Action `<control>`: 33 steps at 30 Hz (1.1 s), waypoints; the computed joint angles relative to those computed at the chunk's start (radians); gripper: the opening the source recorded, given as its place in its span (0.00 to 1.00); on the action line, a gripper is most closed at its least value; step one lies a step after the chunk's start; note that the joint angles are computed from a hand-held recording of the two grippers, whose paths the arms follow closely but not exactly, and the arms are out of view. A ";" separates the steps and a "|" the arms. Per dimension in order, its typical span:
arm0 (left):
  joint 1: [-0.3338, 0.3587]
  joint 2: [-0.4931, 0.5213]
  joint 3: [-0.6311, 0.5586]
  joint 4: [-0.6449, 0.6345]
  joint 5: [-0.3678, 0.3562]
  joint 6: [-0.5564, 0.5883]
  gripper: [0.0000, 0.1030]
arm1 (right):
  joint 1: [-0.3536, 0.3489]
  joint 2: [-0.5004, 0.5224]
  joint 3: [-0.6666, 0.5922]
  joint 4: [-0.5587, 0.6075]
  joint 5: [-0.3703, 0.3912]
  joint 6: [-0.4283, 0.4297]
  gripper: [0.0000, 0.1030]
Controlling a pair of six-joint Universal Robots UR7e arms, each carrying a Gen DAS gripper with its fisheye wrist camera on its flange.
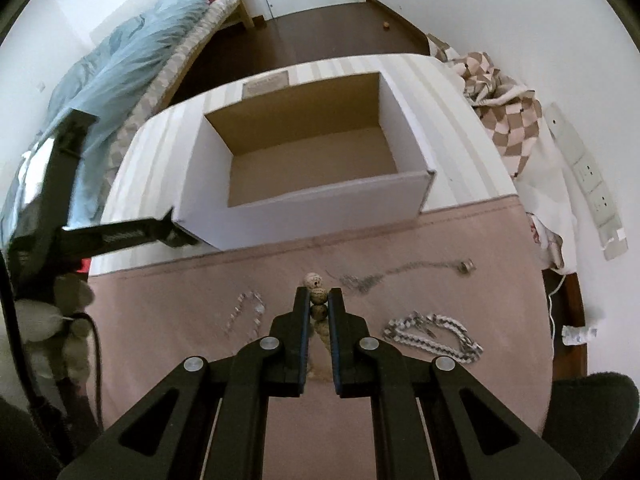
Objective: Organize jewelry
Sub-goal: 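Grasp the black watch band with left tool while right tool lifts bead bracelet, then lower watch band into white box with left tool while right tool drops bead bracelet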
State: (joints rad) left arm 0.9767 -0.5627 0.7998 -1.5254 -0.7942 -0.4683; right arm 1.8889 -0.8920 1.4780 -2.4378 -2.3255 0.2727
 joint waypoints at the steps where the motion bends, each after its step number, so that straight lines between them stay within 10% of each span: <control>1: 0.004 0.012 -0.019 0.013 -0.005 0.006 0.59 | 0.000 0.008 -0.010 -0.003 -0.001 0.000 0.09; 10: 0.013 0.002 0.017 -0.085 -0.063 0.144 0.10 | -0.008 0.026 -0.041 -0.043 -0.014 -0.014 0.09; 23: -0.067 -0.208 0.276 -0.293 -0.076 0.126 0.07 | 0.029 -0.029 -0.051 -0.148 0.028 -0.071 0.09; 33: -0.113 -0.067 0.002 -0.270 -0.126 0.197 0.07 | 0.014 0.010 -0.256 -0.034 0.138 -0.142 0.09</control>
State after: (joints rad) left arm 0.8637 -0.6302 0.8016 -1.7954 -0.9203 -0.2716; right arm 1.9030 -0.8822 1.2224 -2.4720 -2.1872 0.1305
